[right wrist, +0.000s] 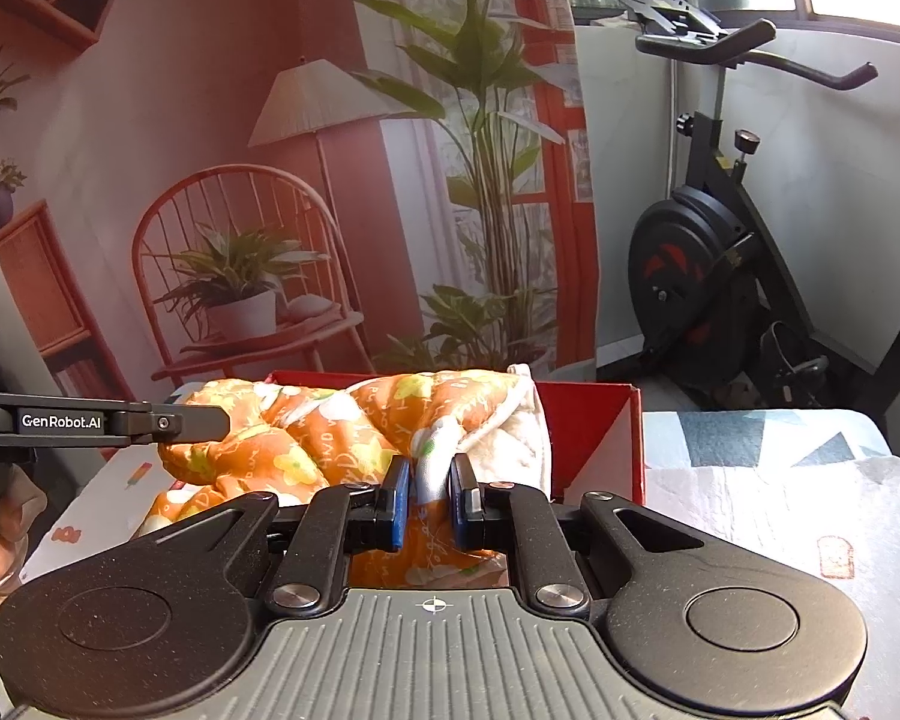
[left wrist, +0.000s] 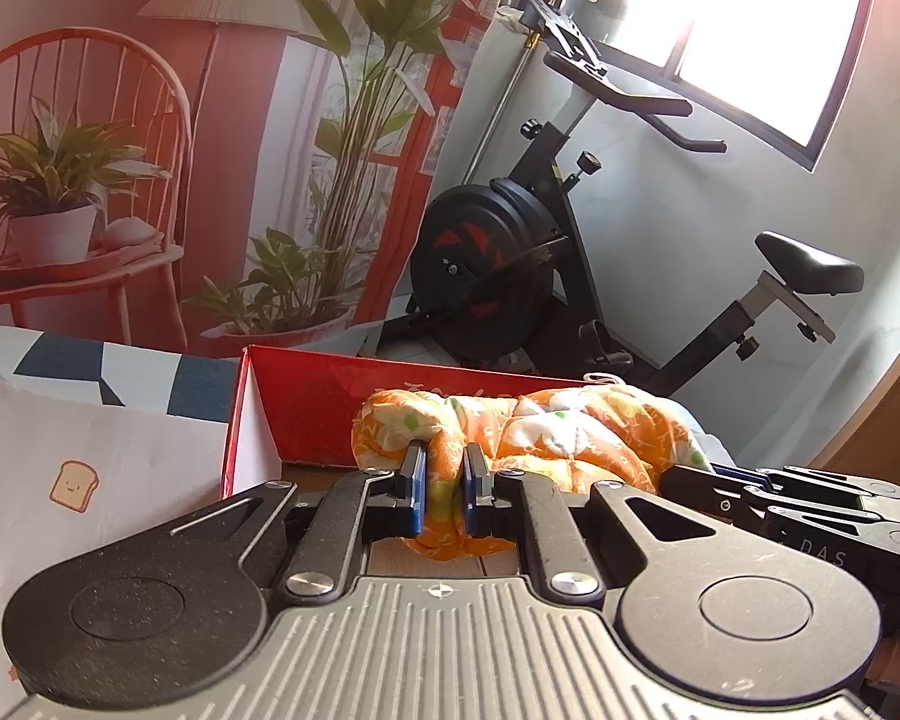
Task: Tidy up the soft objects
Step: 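Lift the orange floral cloth with both grippers and carry it over the box, then lower the orange cloth into the red box and open both grippers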
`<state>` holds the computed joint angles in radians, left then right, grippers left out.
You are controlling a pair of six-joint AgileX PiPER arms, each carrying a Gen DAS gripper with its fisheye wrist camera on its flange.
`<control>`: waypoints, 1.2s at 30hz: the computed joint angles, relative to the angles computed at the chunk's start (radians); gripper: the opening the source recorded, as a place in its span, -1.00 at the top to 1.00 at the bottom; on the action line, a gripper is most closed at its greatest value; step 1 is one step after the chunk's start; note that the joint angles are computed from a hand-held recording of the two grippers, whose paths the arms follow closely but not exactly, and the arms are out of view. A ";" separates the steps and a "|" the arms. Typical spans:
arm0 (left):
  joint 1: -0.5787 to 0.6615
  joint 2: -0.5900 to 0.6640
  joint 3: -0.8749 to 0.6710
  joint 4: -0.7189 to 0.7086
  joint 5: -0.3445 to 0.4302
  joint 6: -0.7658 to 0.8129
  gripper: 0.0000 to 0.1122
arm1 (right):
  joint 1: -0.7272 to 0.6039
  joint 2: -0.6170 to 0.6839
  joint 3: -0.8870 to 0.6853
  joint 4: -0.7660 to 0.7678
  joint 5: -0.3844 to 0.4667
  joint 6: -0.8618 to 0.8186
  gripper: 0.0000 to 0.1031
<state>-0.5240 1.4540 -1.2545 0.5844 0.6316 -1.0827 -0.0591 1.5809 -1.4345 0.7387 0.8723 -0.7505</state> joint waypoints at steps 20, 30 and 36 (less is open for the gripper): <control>0.165 0.212 -0.167 -0.177 0.018 0.246 0.77 | 0.121 0.292 -0.243 -0.202 0.008 0.234 0.73; 0.177 0.226 -0.171 -0.198 0.042 0.290 0.57 | 0.137 0.305 -0.236 -0.269 0.006 0.309 0.23; 0.134 0.137 -0.110 -0.139 0.032 0.235 0.05 | 0.108 0.212 -0.137 -0.234 -0.057 0.272 -0.46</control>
